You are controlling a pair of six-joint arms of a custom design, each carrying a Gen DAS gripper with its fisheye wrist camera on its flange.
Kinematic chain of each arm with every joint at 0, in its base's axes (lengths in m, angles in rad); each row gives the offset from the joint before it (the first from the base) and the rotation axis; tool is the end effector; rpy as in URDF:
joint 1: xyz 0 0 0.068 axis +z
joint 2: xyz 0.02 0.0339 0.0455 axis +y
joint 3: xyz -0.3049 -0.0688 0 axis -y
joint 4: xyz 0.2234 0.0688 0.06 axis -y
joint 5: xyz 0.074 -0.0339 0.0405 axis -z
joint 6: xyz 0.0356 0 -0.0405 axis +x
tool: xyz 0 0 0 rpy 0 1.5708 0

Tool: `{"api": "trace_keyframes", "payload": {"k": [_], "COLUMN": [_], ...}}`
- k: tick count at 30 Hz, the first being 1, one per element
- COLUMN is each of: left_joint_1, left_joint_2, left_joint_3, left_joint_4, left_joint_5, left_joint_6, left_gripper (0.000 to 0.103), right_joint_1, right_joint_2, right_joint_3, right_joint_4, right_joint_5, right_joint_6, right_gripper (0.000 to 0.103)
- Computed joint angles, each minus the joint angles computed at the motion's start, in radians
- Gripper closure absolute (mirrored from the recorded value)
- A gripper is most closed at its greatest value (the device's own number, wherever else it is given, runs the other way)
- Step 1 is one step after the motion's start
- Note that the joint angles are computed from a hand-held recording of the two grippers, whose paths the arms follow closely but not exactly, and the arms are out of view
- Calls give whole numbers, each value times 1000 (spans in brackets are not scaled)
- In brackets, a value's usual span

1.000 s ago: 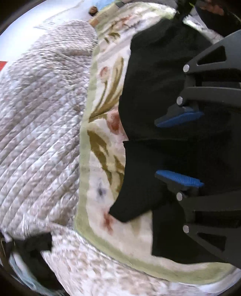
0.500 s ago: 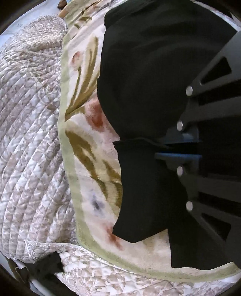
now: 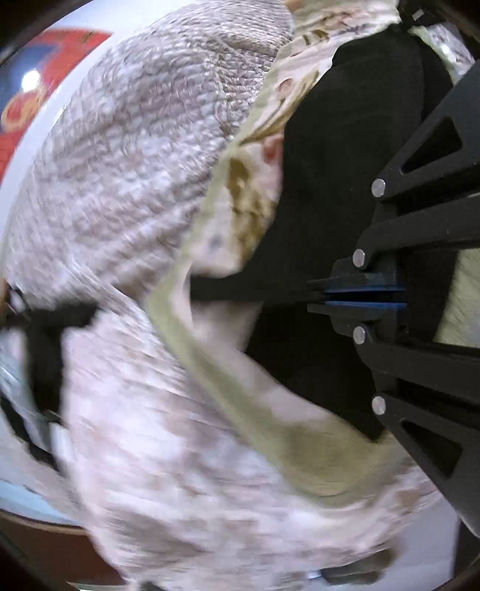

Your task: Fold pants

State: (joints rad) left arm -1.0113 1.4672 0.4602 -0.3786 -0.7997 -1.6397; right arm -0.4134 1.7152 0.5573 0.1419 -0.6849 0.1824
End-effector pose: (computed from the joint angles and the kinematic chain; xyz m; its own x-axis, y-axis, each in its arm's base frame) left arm 0.1155 -0.1363 0.1629 -0.4834 -0.5380 -0.6905 -0.5563 0.7979 -0.2322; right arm 0.2490 -0.0846 0.1483 -0.7644 0.4887 -0.4205 0.1471 0.7672 0.6243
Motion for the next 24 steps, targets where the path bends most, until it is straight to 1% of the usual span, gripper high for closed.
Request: {"api": "trace_keyframes", "payload": {"k": [2,3,5,6,8,9,12,14,15,16,17,18,19,21,22,24], "left_joint_1": [28,33,32,39,57,71,128,149,162,168,169,157,122,26,-17,-63], "left_joint_2": [22,31,27,11,0,0,-4,-12,-8,-7,-12,-30,-53,-74,-86,-74], "left_joint_3": [-66,-91,-110,-123,-140,-145,-160,-157,-148,-138,-127,-121,-100,-26,-6,10], "left_joint_4": [125,175,212,233,263,275,323,318,305,283,252,224,138,-84,-161,-237], "left_joint_5": [74,91,81,80,87,92,105,95,94,95,95,86,57,-17,-39,-41], "left_joint_6": [1,-2,-12,-3,5,10,39,62,76,78,71,57,2,-126,-182,-236], "left_gripper": [98,98,96,94,86,80,78,78,81,96,99,99,99,99,99,99], "right_joint_1": [12,12,5,1,2,8,29,36,41,47,49,48,43,24,10,-5], "right_joint_2": [40,49,54,51,33,27,46,53,52,54,54,49,39,-2,-28,-60], "right_joint_3": [18,20,26,26,16,11,22,24,25,32,37,36,36,32,32,35], "right_joint_4": [-21,-18,-17,-11,14,30,48,64,70,65,62,63,56,33,9,-41], "right_joint_5": [5,8,-11,-18,-10,0,28,38,52,61,60,55,46,14,-5,-12], "right_joint_6": [-9,1,18,25,29,34,50,59,59,58,54,51,45,32,25,-4], "right_gripper": [100,98,96,91,85,83,83,83,85,90,94,95,95,96,96,96]}}
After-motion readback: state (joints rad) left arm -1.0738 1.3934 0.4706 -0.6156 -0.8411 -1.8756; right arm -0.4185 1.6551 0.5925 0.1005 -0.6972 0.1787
